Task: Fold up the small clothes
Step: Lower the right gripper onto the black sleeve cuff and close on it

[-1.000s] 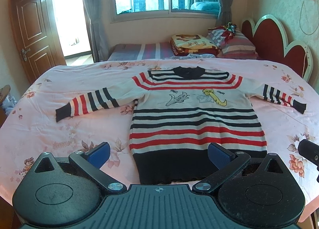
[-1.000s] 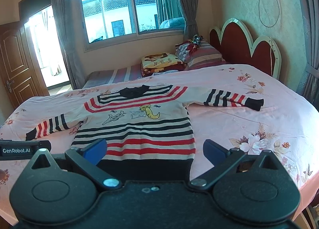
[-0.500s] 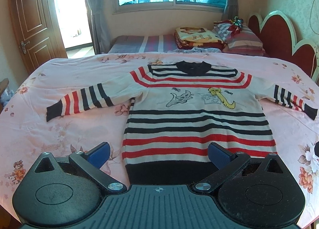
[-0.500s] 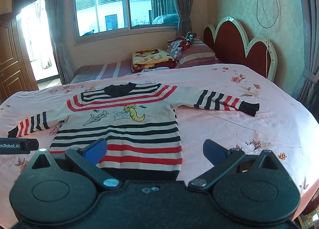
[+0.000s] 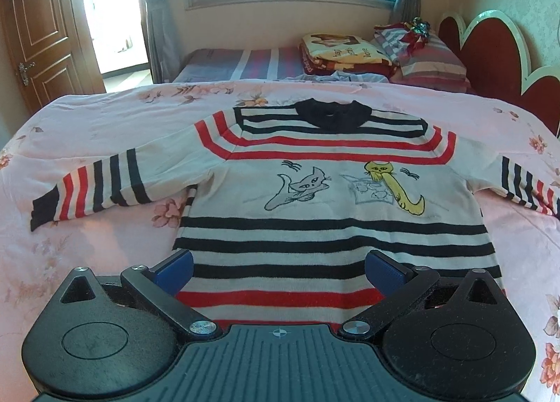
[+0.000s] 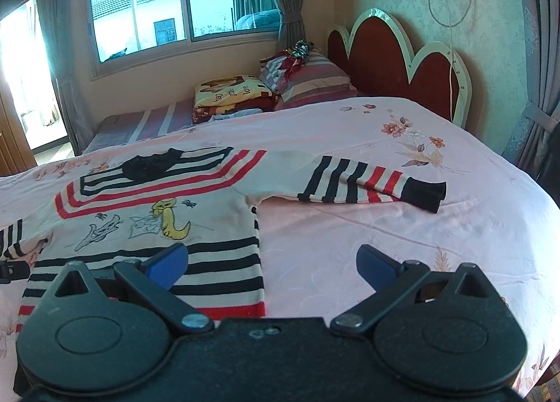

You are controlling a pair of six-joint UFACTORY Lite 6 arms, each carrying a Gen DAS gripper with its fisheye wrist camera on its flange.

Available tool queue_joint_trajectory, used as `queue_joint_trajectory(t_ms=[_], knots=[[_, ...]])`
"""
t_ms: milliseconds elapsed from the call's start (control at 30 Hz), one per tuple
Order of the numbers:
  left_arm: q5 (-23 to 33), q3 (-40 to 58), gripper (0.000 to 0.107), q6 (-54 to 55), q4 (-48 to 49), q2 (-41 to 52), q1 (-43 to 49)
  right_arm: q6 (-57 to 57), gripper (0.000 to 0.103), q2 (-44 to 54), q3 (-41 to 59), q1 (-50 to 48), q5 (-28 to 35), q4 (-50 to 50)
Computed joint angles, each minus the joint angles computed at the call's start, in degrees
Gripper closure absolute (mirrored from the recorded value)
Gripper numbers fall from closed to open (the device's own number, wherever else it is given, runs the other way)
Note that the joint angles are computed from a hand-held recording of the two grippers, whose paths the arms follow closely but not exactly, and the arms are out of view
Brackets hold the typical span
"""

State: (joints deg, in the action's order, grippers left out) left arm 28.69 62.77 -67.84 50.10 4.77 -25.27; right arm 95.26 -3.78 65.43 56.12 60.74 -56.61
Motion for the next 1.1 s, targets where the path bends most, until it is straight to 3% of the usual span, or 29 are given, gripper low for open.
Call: queue_joint_trajectory(t_ms=[233,300,667,967,1100], knots=[[-1.01,16.15,0.004,0.6,-1.77,18.16,1.97,-5.36,0.01,2.61,-3.13,-18.34,-15.34,0.51],[0.42,21.43,0.004,-0.54,-0.27,23.46,1.93,-6.18,0.016,3.61,-4.08,-23.36,-20.01,0.18],[10.39,54.31,0.004,10.24,-6.08,49.34,2.38,-15.97,0.024,15.53,0.52,-48.28,-38.75,10.2],[16.67,69.75,0.004,14.71,-9.15,60.11,3.06,-23.27,0.025,26.22,8.35,-57.96,-46.06,20.79],[17.2,72.98,0.004,14.63,-9.57,62.38,3.57,-10.67,0.032,29.55,10.91,-60.1,-47.85,9.71]])
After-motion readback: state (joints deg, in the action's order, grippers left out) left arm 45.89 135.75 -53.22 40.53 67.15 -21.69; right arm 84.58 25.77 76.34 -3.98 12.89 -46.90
